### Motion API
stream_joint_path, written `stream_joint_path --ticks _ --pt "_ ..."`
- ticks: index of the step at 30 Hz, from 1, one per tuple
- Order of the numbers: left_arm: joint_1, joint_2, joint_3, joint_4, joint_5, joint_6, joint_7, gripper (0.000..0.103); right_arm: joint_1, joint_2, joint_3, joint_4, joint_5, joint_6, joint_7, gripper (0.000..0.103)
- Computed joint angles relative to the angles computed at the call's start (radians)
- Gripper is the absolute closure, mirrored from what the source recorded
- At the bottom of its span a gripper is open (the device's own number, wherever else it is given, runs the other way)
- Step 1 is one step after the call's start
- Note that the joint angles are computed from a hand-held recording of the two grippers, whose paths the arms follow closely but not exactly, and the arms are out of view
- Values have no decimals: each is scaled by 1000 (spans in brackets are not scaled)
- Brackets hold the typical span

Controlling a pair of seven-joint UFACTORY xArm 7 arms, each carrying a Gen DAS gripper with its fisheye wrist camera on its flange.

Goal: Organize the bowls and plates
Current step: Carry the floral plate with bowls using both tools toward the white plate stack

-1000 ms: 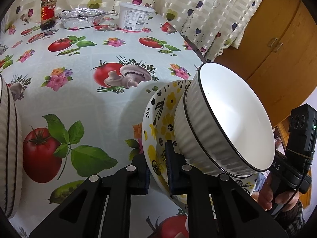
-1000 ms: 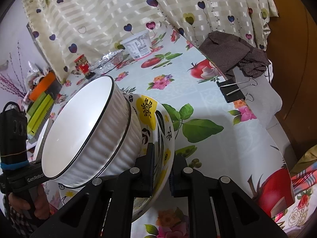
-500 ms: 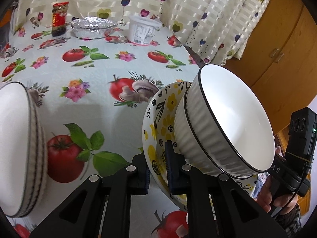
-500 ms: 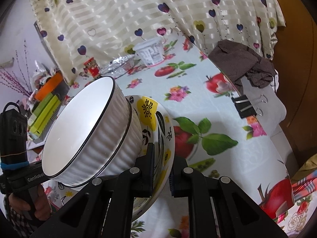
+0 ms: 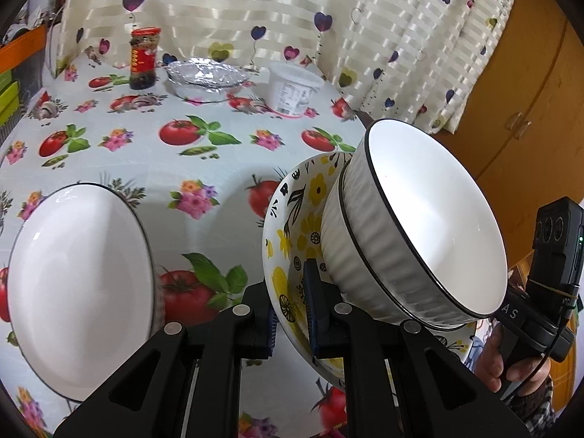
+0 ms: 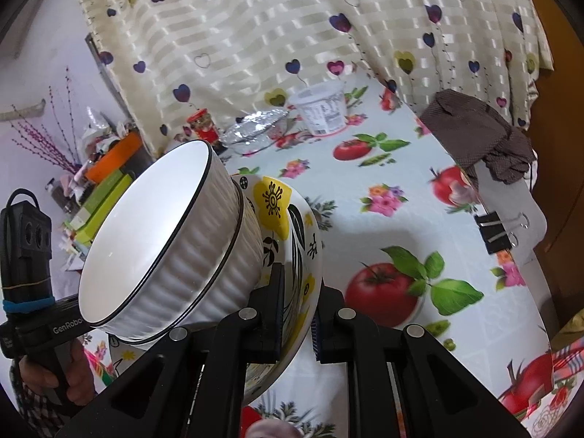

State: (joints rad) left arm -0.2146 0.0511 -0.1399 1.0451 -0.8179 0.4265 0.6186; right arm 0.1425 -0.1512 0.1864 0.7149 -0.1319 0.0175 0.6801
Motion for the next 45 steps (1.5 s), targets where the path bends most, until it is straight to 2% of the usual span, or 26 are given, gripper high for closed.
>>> stream_joint_path --ticks 7,15,33,45 --pt "21 -25 25 -3 11 12 -21 91 54 53 -20 96 26 43 -59 91" --pt "52 -43 56 -10 33 23 -44 91 119 140 -37 201 105 58 -138 91" --pt "126 -54 105 -15 44 40 -44 91 195 320 -31 432 139 112 -212 91" --pt "183 -46 131 -31 45 32 -49 91 226 463 1 594 187 150 -279 90"
